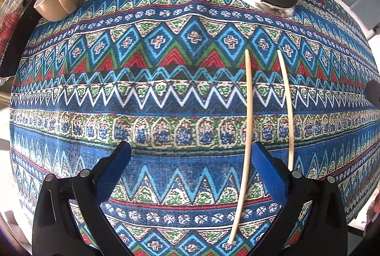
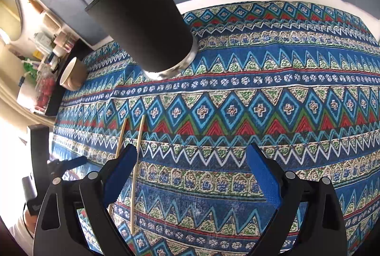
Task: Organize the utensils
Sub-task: 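Close left gripper on one stick while right gripper closes on another stick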
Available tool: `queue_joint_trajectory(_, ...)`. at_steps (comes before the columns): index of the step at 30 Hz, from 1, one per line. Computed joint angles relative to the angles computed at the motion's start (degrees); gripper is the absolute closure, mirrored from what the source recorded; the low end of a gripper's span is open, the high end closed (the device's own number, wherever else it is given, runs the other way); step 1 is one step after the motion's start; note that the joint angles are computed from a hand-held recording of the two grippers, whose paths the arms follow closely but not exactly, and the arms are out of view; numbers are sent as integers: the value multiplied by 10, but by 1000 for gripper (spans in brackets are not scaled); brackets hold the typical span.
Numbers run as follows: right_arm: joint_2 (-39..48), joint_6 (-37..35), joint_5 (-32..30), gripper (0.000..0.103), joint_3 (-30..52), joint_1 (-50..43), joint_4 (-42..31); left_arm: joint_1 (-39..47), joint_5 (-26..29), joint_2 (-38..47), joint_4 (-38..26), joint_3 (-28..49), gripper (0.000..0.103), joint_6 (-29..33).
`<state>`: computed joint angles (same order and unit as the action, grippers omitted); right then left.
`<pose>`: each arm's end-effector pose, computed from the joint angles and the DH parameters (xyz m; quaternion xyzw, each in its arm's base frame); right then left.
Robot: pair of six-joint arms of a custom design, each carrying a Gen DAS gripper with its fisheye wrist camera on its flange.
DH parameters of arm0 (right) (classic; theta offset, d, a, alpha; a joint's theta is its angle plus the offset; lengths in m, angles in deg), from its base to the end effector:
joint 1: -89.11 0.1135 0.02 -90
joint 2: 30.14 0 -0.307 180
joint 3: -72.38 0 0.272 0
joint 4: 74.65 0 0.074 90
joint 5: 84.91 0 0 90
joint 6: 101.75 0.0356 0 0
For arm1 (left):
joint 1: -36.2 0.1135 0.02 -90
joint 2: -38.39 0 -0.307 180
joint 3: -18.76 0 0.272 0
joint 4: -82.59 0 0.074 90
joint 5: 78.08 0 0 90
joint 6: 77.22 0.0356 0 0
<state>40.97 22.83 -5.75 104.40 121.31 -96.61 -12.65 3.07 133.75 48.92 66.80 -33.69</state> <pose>0.1525 0.1040 0.1371 -0.0036 0.9642 0.2133 0.1574 0.1687 -0.1848 0.1114 0.0146 0.9939 -0.0061 0.1096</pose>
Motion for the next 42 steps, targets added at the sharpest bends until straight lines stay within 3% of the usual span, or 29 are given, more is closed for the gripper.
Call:
queue_joint_trajectory(13,163,77,11,14,77,164,9,125,22,-46,56,-90,4,112)
queue_joint_trajectory(17,210,93,22,14,113,192,-13,174,31,-49,64,-102,4,153)
queue_joint_trajectory(21,259,94,46,13,167,215,-61,257,47,-52,92,-125,4,238)
queue_joint_trajectory(26,313,91,70,7,228,241,-117,304,62,-55,64,-111,4,292)
queue_joint_trajectory(28,346,80,96,8,266,269,-153,284,58,-51,58,-101,4,275)
queue_joint_trajectory(33,349,110,122,7,256,297,-116,277,54,-55,67,-111,4,270)
queue_joint_trajectory(42,332,109,113,8,234,297,-120,256,45,-66,61,-116,4,250)
